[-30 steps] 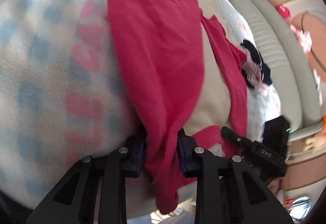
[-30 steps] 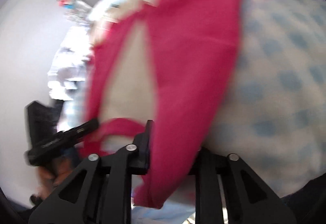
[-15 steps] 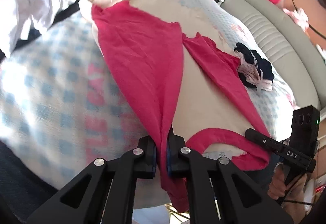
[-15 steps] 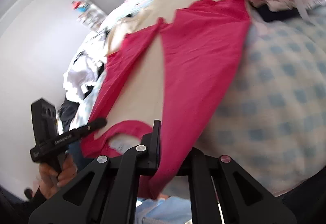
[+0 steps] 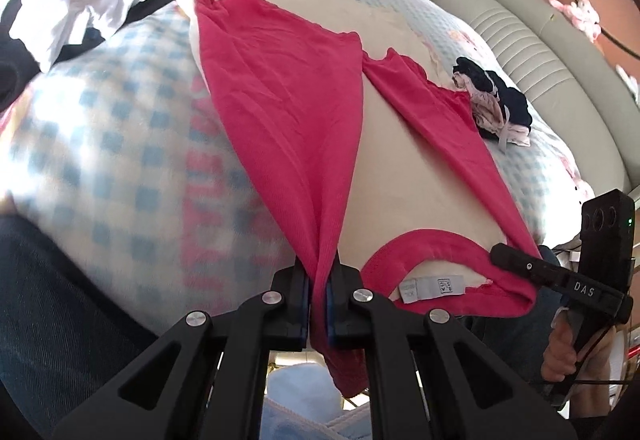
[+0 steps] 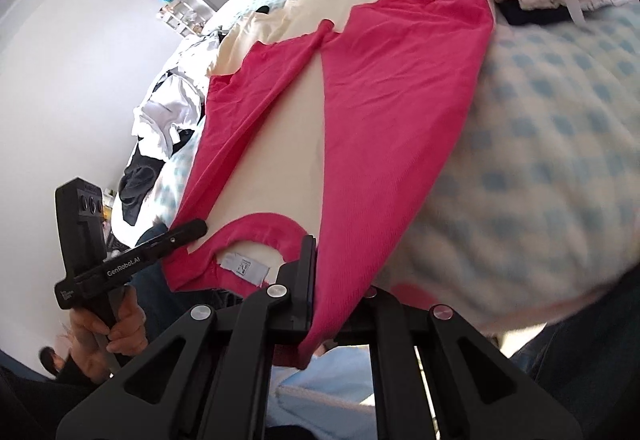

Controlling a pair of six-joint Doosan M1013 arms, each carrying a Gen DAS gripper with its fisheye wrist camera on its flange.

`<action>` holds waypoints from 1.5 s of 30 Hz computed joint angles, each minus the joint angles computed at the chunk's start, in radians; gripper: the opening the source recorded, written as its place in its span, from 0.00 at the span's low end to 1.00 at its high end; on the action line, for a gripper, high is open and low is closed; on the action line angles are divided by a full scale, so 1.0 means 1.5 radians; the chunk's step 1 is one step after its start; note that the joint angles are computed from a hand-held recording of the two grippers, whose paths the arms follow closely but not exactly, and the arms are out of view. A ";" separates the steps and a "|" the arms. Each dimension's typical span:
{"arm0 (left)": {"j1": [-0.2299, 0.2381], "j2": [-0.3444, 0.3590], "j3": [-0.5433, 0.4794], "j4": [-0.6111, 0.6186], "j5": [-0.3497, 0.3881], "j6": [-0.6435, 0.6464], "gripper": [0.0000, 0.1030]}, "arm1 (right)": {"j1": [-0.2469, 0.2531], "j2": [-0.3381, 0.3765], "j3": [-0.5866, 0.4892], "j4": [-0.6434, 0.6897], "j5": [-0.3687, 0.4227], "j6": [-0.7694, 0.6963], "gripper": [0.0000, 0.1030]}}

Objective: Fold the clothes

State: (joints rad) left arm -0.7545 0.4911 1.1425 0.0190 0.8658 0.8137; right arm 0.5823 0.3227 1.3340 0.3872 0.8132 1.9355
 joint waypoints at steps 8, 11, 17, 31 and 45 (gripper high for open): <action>-0.006 -0.011 0.012 -0.005 0.003 -0.004 0.05 | 0.006 -0.010 0.002 0.002 0.004 -0.029 0.04; -0.004 -0.016 0.024 -0.025 0.002 -0.002 0.06 | 0.010 -0.016 0.006 -0.006 0.008 -0.024 0.04; 0.030 -0.031 0.063 -0.178 -0.016 0.063 0.27 | 0.018 0.010 -0.034 -0.131 0.147 0.064 0.31; 0.134 0.100 -0.180 0.003 0.069 -0.039 0.45 | 0.019 0.118 -0.249 -0.198 0.200 -0.006 0.58; 0.165 0.136 -0.221 -0.013 0.172 0.000 0.10 | 0.018 0.300 -0.480 -0.095 0.328 -0.058 0.59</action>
